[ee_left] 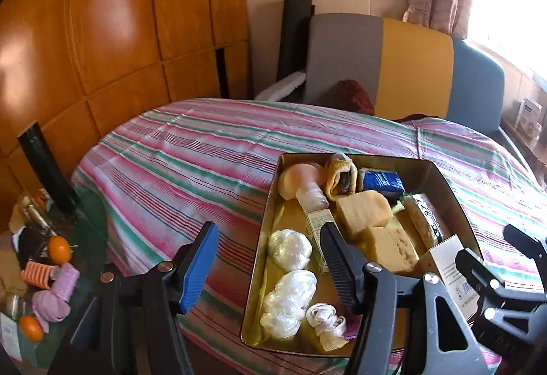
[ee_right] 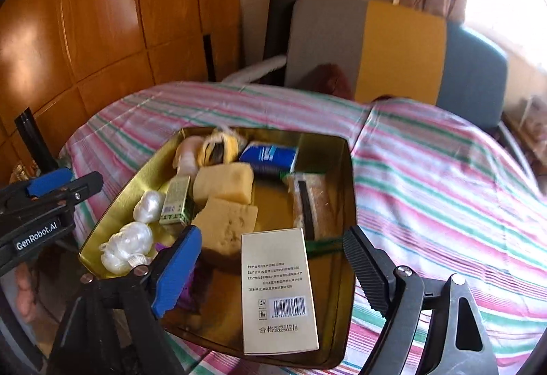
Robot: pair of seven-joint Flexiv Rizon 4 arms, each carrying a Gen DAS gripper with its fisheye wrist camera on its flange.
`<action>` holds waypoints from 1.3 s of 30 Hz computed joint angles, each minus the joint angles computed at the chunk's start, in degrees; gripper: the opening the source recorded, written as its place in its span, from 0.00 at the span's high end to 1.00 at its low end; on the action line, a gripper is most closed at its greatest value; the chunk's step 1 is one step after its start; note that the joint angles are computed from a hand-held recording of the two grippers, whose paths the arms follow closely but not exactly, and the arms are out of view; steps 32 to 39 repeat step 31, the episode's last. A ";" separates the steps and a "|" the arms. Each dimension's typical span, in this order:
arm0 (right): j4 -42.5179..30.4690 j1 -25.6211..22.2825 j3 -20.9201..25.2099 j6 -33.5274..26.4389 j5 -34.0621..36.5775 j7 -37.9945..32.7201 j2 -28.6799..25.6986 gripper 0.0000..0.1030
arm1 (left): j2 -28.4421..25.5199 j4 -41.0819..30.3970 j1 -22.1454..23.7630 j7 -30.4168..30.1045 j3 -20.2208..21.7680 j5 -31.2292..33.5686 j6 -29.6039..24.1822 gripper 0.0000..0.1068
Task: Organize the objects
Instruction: 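Lower the cream box into the gold tray and open the right tool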
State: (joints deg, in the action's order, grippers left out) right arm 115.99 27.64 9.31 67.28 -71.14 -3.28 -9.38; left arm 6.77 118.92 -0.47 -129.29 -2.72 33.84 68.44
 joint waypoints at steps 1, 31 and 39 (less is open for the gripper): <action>0.09 0.36 -0.12 -1.21 -1.39 1.54 0.29 0.13 | 0.60 -0.04 0.03 -1.06 -0.34 0.83 -0.65 0.39; 0.76 1.73 2.19 -7.04 -4.18 5.74 1.63 0.08 | 3.80 3.28 2.97 -3.58 -2.83 3.43 3.68 0.51; 0.76 1.73 2.19 -7.04 -4.18 5.74 1.63 0.08 | 3.80 3.28 2.97 -3.58 -2.83 3.43 3.68 0.51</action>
